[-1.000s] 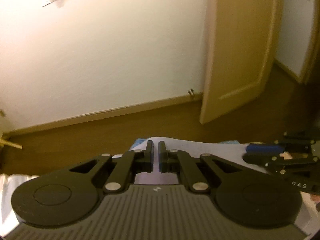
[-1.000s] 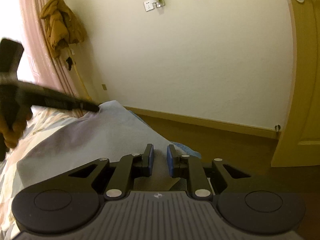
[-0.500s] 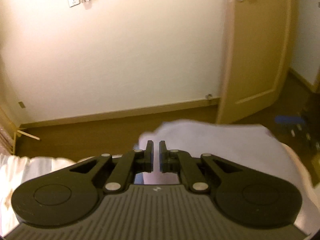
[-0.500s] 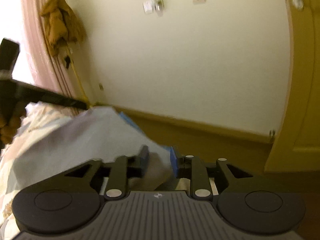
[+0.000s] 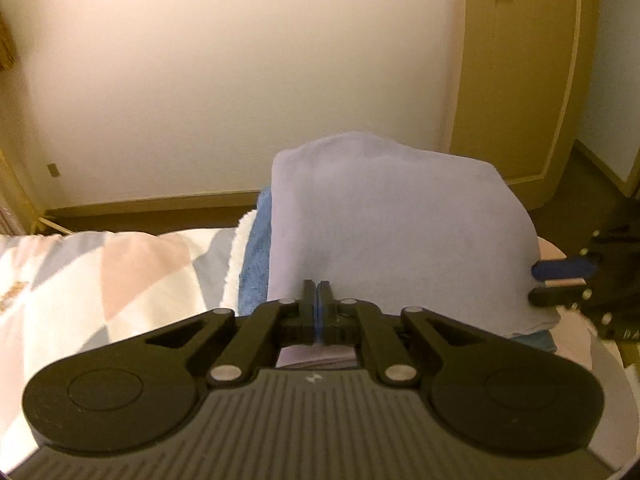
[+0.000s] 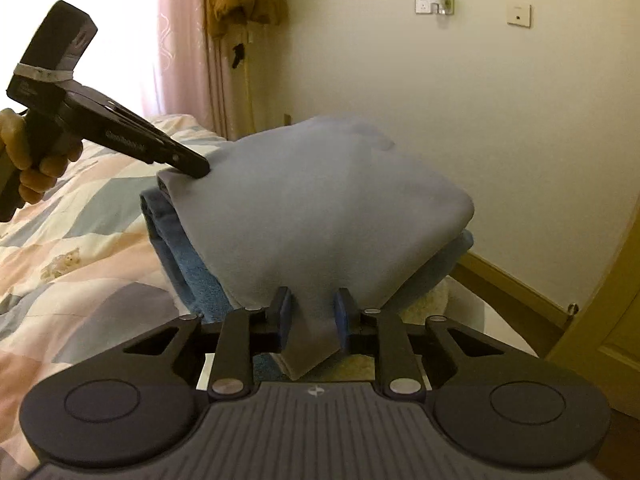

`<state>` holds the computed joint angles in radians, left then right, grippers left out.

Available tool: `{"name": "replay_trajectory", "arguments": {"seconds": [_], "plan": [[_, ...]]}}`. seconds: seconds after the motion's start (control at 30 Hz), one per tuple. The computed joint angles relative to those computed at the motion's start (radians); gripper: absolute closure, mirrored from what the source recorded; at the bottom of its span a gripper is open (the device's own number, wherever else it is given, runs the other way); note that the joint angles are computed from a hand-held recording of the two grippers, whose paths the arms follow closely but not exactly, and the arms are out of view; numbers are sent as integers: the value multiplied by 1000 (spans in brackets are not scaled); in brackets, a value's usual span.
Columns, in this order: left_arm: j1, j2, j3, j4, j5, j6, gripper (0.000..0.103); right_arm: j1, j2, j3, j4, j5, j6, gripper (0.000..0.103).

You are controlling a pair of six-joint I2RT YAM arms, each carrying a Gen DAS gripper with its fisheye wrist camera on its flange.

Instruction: Fold clothes

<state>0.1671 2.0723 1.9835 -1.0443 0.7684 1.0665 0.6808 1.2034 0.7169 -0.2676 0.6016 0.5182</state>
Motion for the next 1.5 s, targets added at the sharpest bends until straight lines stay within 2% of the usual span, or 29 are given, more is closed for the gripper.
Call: {"name": "replay_trajectory", "arguments": {"seconds": [0.07,0.17,0.33,0.4,0.5,0.6,0.7,0.77,0.83,0.9,0.97,1.07,1.13,1.17,1.23,1.33,1.5], "plan": [[-2,-37,-63,33,3,-10,100,7,-32,25,-55,9,16,85],[-9,-69,-150,104,-26,-31,100,56,-87,24,-73,55,11,83],[-20,-92,-246,205,-57,-106,100,43,-37,-5,-57,8,29,84],[-15,-136,-267,204,-56,-120,101,34,-43,-21,-49,-8,32,84],[-9,-173,-263,175,-48,-128,100,23,-121,-5,-104,-14,37,83],[-29,-171,-260,186,-89,-168,100,-33,-186,7,-96,-17,2,83],[-53,-168,-280,207,-137,-221,100,-124,-173,9,-14,-57,-72,83],[-70,-189,-319,235,-170,-253,100,-198,-127,-5,48,-121,-106,83],[-87,-221,-345,246,-205,-288,100,-262,-71,-2,45,-215,-104,81],[-104,-255,-360,247,-243,-326,96,-298,-64,-12,53,-270,-104,81],[-112,-291,-354,207,-272,-363,82,-302,-107,6,5,-277,-79,81],[-105,-347,-347,121,-288,-400,71,-256,-191,55,-116,-234,7,75],[-93,-389,-356,67,-292,-410,66,-191,-222,93,-220,-170,97,64],[-84,-416,-380,54,-293,-404,63,-153,-233,115,-274,-136,148,63],[-66,-470,-428,28,-294,-391,59,-55,-254,138,-373,-60,277,62],[-21,-551,-501,-1,-296,-357,58,97,-253,163,-512,57,461,59],[91,-612,-477,-144,-272,-285,49,351,-148,262,-763,200,834,57]]}}
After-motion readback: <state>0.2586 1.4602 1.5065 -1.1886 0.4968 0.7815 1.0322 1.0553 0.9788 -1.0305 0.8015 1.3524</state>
